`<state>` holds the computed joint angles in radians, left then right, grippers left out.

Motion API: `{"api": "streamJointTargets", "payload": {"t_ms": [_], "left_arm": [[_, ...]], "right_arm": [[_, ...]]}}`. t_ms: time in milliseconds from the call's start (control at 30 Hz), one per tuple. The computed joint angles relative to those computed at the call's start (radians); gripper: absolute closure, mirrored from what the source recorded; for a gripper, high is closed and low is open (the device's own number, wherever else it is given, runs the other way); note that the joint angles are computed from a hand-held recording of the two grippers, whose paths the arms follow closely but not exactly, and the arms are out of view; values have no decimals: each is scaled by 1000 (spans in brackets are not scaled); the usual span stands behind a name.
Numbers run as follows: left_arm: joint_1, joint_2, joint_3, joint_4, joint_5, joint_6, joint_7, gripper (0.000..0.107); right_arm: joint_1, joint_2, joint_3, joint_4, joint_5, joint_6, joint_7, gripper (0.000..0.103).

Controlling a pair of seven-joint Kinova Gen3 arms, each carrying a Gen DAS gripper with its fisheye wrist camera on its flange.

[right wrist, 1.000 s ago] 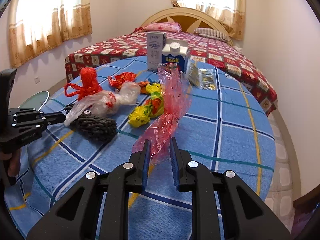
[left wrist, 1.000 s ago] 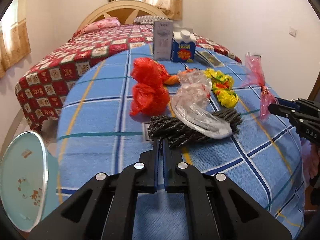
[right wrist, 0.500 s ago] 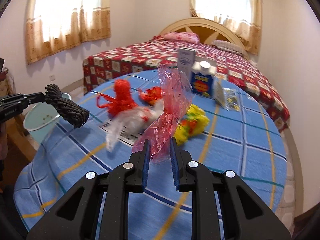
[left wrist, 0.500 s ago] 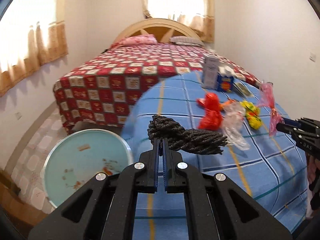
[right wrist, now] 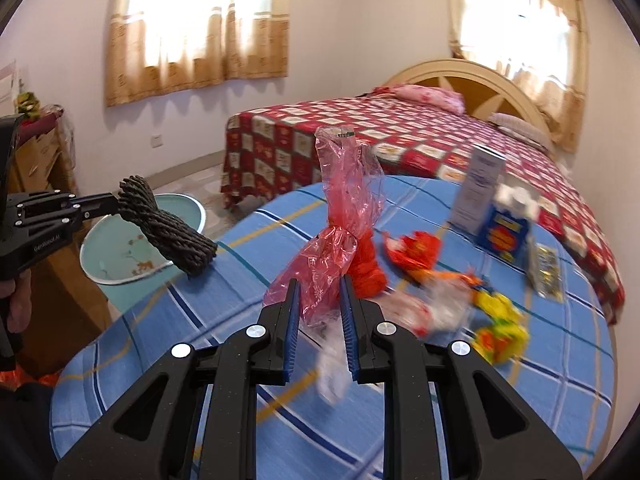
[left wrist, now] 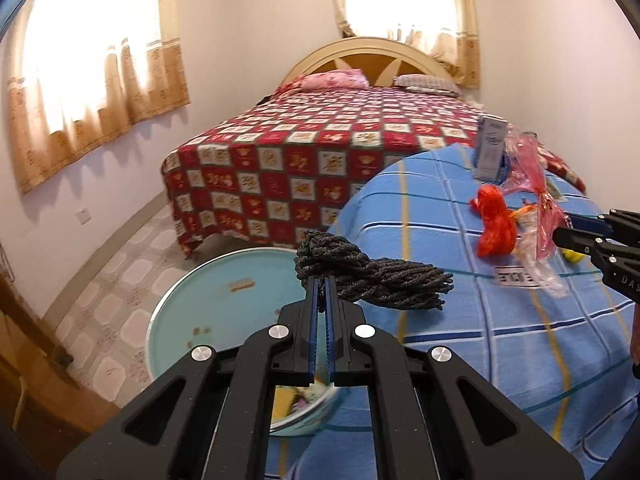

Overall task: Collect trash
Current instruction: 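Carry the black scrubber and pink bag over the blue bin with both tools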

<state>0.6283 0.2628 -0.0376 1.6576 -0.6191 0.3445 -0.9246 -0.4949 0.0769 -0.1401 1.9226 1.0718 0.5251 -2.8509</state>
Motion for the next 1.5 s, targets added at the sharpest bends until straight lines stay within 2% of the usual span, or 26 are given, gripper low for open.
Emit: {"api": "streamJointTargets", "payload": {"t_ms": [300, 733, 1100, 1500], "left_arm": [[-9, -3, -37, 7, -50, 17, 83, 104], [-45, -16, -44, 20, -126, 40, 183, 104], [-60, -15, -31, 24, -208, 86, 268, 104], [-98, -13, -5, 23, -218, 118, 280, 104]], "right_arm": [[-35, 105, 37, -122, -85, -57, 160, 83], [-106, 175, 110, -225, -203, -82, 322, 83], [-113, 241, 135, -319, -371, -97, 540, 83], [-129, 309, 160, -397, -526, -114, 740, 82]]}}
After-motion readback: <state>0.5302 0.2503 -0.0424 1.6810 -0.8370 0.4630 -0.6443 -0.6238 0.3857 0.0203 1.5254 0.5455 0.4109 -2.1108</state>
